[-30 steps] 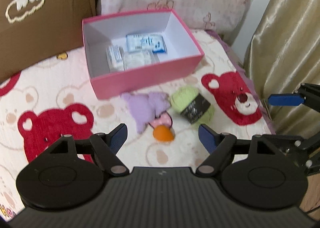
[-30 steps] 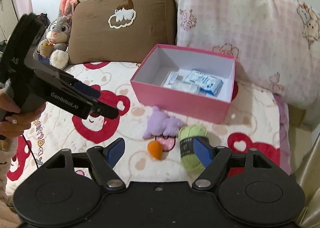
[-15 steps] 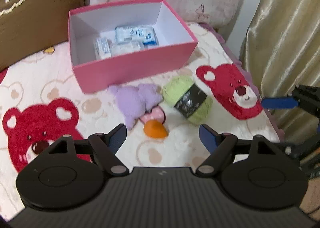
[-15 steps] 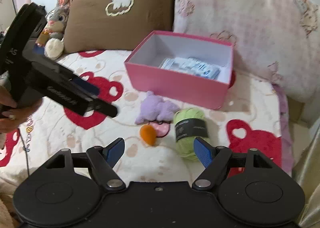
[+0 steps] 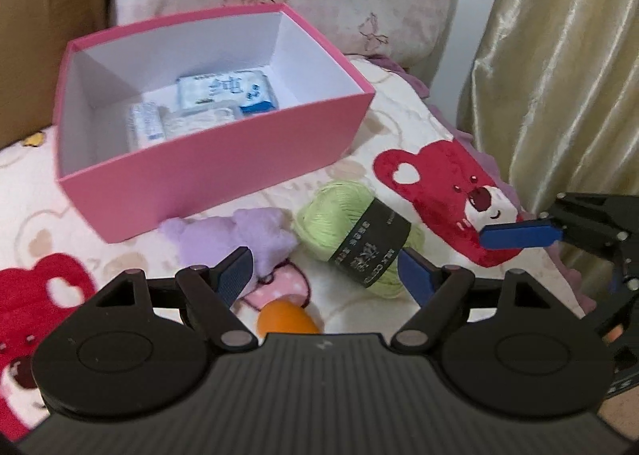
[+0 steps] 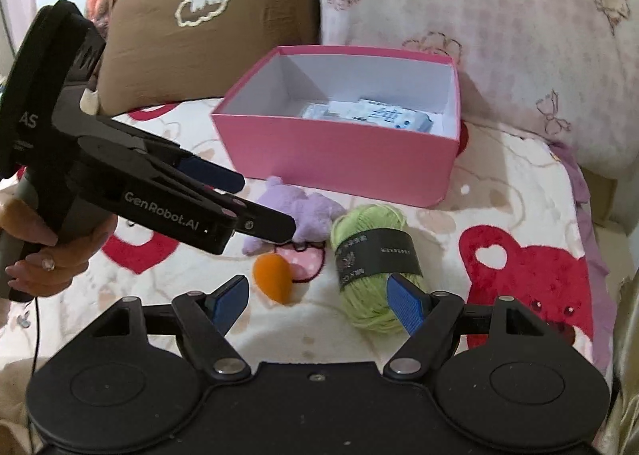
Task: Organize objects
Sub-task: 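Withdraw the left tool from the box toward the green yarn ball, then close the left tool on the green yarn ball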
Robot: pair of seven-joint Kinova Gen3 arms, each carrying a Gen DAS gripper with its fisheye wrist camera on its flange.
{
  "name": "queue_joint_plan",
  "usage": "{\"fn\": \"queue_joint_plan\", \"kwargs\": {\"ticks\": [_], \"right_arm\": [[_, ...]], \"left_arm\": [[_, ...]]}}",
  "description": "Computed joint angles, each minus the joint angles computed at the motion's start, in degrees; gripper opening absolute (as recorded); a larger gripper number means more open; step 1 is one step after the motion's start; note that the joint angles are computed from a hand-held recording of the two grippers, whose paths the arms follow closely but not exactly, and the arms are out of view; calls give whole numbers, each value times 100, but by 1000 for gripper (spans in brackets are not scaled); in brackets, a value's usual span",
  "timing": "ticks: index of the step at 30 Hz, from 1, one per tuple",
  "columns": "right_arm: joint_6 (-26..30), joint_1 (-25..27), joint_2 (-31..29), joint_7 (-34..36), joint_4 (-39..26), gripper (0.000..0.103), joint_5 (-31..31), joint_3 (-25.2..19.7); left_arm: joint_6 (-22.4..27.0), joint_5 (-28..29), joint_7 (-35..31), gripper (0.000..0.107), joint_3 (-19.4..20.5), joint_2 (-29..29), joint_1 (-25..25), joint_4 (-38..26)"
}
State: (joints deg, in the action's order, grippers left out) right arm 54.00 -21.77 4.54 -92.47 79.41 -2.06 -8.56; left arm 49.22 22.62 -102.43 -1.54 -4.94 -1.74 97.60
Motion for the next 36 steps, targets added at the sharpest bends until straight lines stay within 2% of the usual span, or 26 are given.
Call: {"fn": "queue_joint_plan", "kwargs": {"ticks": [5, 9, 11, 13, 16, 19, 21, 23, 24, 25, 26, 27, 29, 32, 35, 36], "right_arm": [[-715, 76, -62, -98, 649, 80, -119, 23], [-816, 157, 20, -37, 812, 80, -156, -87], [-1064, 26, 1, -348, 968, 80, -51, 18], [-1251, 160, 47, -539, 1058, 80, -27, -114], [-1116, 86, 221, -1196, 932, 80, 406, -173], [-1136, -355, 297, -1895, 978, 80, 661, 231], [-1313, -281, 336, -2267, 1126, 77, 647, 129], [-1473, -38, 321, -2562, 1273, 71, 762, -190], [-1637, -73, 267, -2682, 1390, 64, 959, -205], [-1761, -190, 210, -2798, 1480, 54, 1192, -114], [-1795, -413, 154, -2869, 1525, 53, 1425, 83], [-1735, -678, 131, -2915, 1508, 53, 1658, 317], [-1591, -937, 108, -3173, 1482, 53, 2120, 467], [-1518, -605, 86, -3268, 1490, 55, 2266, 129], [-1506, -402, 36, -2775, 1481, 59, 1975, 66], [-1503, -362, 33, -2643, 1471, 66, 1916, 59]], "left_arm": [[-321, 331, -581, 79, 15, 293, 22, 112], [-410, 800, -1122, 79, 40, 569, -83, 116], [-358, 1075, -1398, 79, 75, 728, -179, 67], [-352, 1289, -1618, 79, 131, 870, -270, 23], [-346, 1415, -1720, 79, 216, 1053, -373, -87], [23, 1268, -1661, 79, 247, 1336, -425, -484], [211, 1399, -1823, 79, 354, 1459, -602, -644], [365, 1647, -2097, 76, 428, 1541, -747, -713], [469, 1793, -2291, 75, 468, 1577, -821, -731], [606, 1939, -2437, 74, 476, 1611, -870, -747], [711, 2094, -2569, 74, 522, 1615, -951, -715], [722, 2231, -2732, 74, 531, 1565, -982, -625], [709, 2350, -2778, 74, 457, 1460, -923, -483], [953, 2702, -2631, 74, 413, 1479, -1038, -391], [1209, 3143, -2404, 74, 336, 1503, -1175, -268], [1226, 3322, -2430, 71, 313, 1467, -1225, -160]]}}
